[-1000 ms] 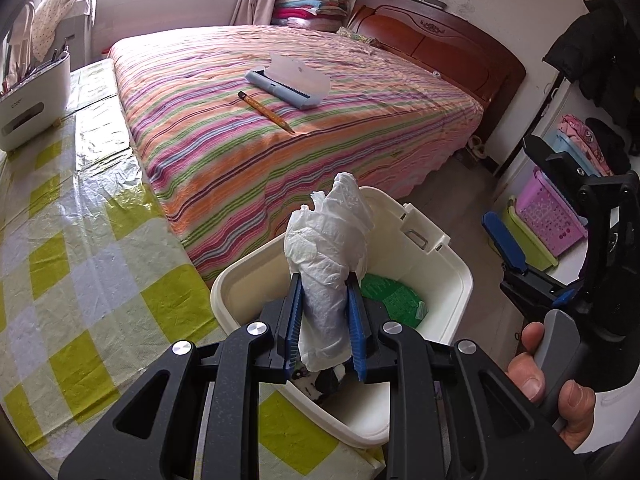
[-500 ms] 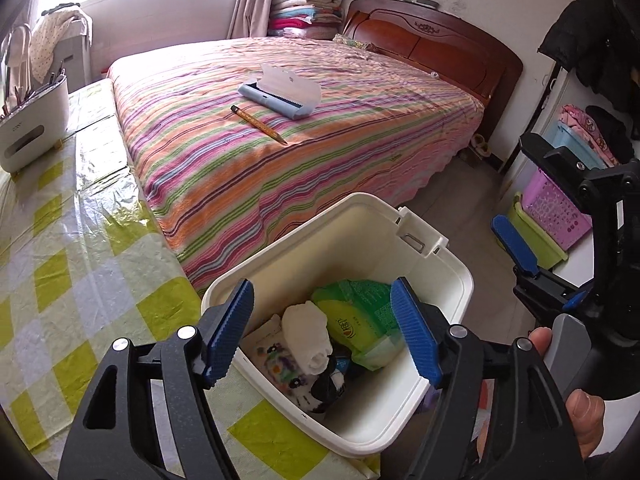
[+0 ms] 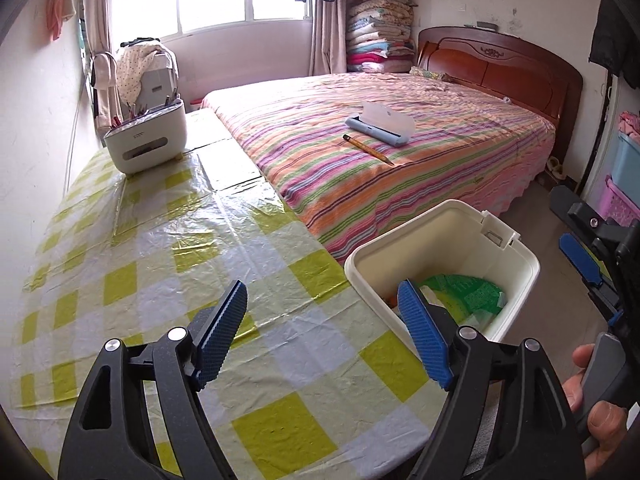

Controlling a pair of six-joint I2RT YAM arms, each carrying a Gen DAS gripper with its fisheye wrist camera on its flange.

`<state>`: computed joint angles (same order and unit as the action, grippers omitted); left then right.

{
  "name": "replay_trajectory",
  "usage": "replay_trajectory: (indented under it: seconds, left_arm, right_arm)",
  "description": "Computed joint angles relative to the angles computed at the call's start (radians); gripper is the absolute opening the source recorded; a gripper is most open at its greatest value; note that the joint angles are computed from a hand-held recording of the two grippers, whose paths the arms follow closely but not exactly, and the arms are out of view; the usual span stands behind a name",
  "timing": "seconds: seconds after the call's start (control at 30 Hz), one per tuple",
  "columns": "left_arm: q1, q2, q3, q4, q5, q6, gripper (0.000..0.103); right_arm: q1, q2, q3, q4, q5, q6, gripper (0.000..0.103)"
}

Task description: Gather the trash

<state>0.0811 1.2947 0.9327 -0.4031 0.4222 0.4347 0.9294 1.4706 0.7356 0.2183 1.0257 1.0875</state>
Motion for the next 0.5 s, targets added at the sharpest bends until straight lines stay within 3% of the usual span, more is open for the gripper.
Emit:
replay_trajectory:
  seconds: [0.3, 0.5]
  left_arm:
    - [0.166, -0.028, -0.032, 0.017, 0.15, 0.02, 0.079]
    - [0.224, -0.058, -0.071, 0.104, 0.161, 0.018, 0.079]
  right_arm:
    - [0.094, 0.108, 0.141, -0.229, 0.092, 0.03, 0.088]
    - [0.1, 0.152, 0.206, -0.324, 0.085, 0.033, 0.088]
